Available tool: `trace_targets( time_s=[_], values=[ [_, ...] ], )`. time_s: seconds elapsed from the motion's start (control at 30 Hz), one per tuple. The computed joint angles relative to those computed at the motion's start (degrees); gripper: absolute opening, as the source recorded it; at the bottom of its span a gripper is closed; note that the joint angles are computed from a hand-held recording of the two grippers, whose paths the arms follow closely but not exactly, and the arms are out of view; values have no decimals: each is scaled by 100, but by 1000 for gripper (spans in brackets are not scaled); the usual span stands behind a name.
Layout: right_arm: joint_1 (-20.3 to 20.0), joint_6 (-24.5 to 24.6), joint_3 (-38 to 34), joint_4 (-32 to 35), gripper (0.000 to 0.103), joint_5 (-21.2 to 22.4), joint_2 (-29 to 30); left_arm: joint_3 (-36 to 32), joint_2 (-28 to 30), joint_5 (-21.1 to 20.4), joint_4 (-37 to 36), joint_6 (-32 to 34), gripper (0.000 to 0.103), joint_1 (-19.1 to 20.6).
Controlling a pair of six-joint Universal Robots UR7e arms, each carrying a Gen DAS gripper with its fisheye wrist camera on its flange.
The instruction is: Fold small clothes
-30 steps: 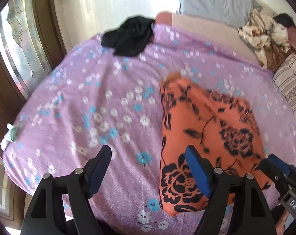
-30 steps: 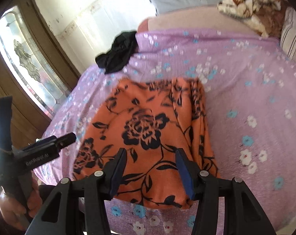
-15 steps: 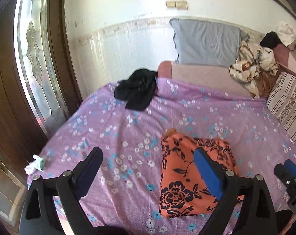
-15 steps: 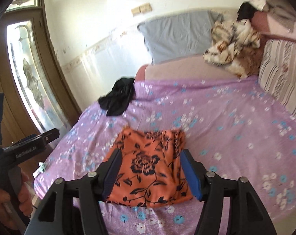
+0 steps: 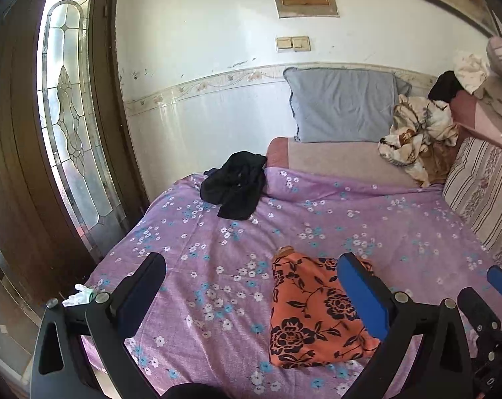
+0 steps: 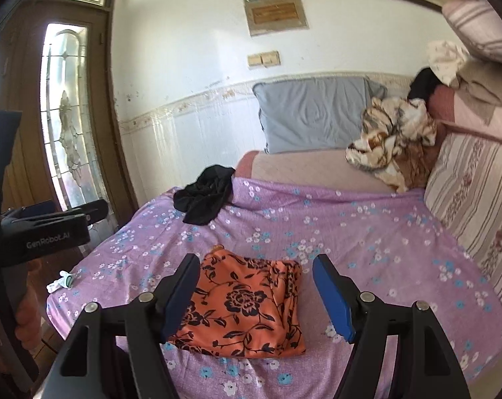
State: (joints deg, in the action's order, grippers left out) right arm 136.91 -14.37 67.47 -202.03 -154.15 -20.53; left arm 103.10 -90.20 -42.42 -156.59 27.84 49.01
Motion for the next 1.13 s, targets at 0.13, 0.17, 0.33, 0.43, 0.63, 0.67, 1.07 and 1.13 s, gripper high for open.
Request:
trace_targets(
  time_s=[0.13,0.17,0.33,0.43,0.63,0.67,1.07,1.13],
  values=[
    [71,-319,-152,-236,74,27,84,-33,-153,-103,124,-177,103,-37],
    [85,-430,-214,-298,74,16,122,-18,-171,-100,90,-172,103,-53],
    [109,-533,-346,-276,74,10,214,-12,-268,-176,73,-85,103,-96],
    [108,-538,-417,-197,74,2,268,9,-300,-198,72,-13,103,-109],
    [63,-402,-436,88,74,52,294,-65,-276,-250,255,-101,103,-44],
    [54,-339,-420,151,74,73,285,-75,-273,-250,290,-129,103,-37],
    [-73,472,-362,978,74,370,199,-252,-109,-644,190,-201,103,236],
    [-119,757,-289,1141,74,474,122,-188,15,-504,-460,71,103,247]
  ],
)
